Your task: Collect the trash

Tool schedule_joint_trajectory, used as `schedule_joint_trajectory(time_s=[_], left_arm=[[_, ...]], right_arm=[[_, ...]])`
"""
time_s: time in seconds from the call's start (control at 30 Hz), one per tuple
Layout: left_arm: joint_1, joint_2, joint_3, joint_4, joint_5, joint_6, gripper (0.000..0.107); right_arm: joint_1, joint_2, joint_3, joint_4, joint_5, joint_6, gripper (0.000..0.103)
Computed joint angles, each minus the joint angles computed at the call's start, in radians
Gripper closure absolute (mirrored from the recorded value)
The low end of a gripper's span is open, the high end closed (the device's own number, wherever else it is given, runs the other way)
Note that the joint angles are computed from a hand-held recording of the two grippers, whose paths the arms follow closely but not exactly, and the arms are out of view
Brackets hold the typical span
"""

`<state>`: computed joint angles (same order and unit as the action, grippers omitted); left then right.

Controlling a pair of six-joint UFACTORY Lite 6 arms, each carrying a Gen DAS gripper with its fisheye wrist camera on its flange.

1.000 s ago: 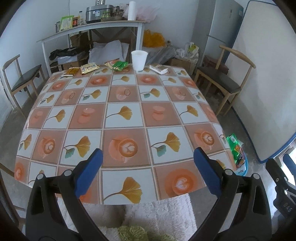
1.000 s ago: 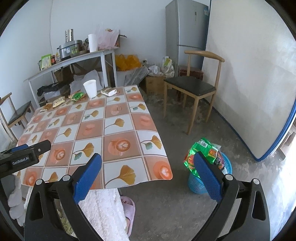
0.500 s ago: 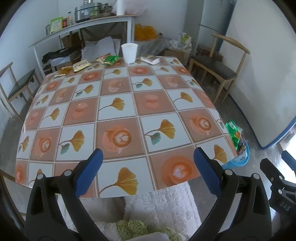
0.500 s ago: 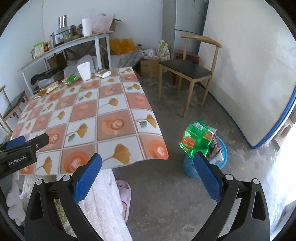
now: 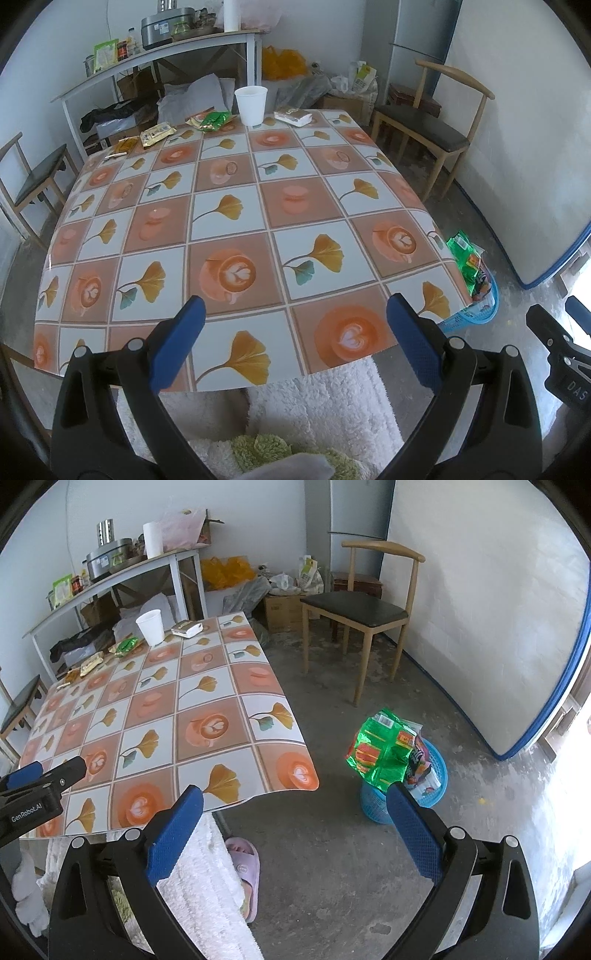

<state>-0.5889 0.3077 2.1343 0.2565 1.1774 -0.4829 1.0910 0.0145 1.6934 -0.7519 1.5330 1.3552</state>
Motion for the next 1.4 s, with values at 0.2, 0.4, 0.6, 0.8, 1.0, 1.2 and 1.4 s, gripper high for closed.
schedule_joint_trajectory(time_s=[0.2, 0.4, 0.6, 0.8, 1.0, 1.2, 1.4], left_arm=[[0.003, -0.001, 0.0, -0.001, -0.001, 0.001, 0.013], [0.015, -0.008, -0.001, 0.025, -0.009, -0.006, 0.013], [0.023, -0.009, -0.003, 0.036, -0.008, -0.006, 0.013], [0.049, -0.021, -0.015, 0.023, -0.012, 0.002, 0.013], [0.08, -0.029, -0.025, -0.003, -0.003, 0.015, 0.013], [0.083, -0.036, -0.032, -0.003, 0.0, 0.013, 0.013], [0.095, -0.047, -0.041, -0.005, 0.006, 0.014, 0.012]], right_arm=[[-0.004, -0.002, -0.001, 0.0, 0.008, -0.003, 0.007], [-0.006, -0.023, -0.021, -0.003, 0.019, 0.018, 0.007], [-0.002, -0.012, -0.012, -0.007, 0.015, 0.015, 0.007], [0.002, 0.015, 0.016, -0.007, 0.014, 0.004, 0.007], [0.01, 0.048, 0.049, -0.011, 0.015, -0.019, 0.007], [0.013, 0.075, 0.076, -0.014, 0.02, -0.048, 0.007], [0.012, 0.095, 0.103, -0.018, 0.022, -0.072, 0.007]])
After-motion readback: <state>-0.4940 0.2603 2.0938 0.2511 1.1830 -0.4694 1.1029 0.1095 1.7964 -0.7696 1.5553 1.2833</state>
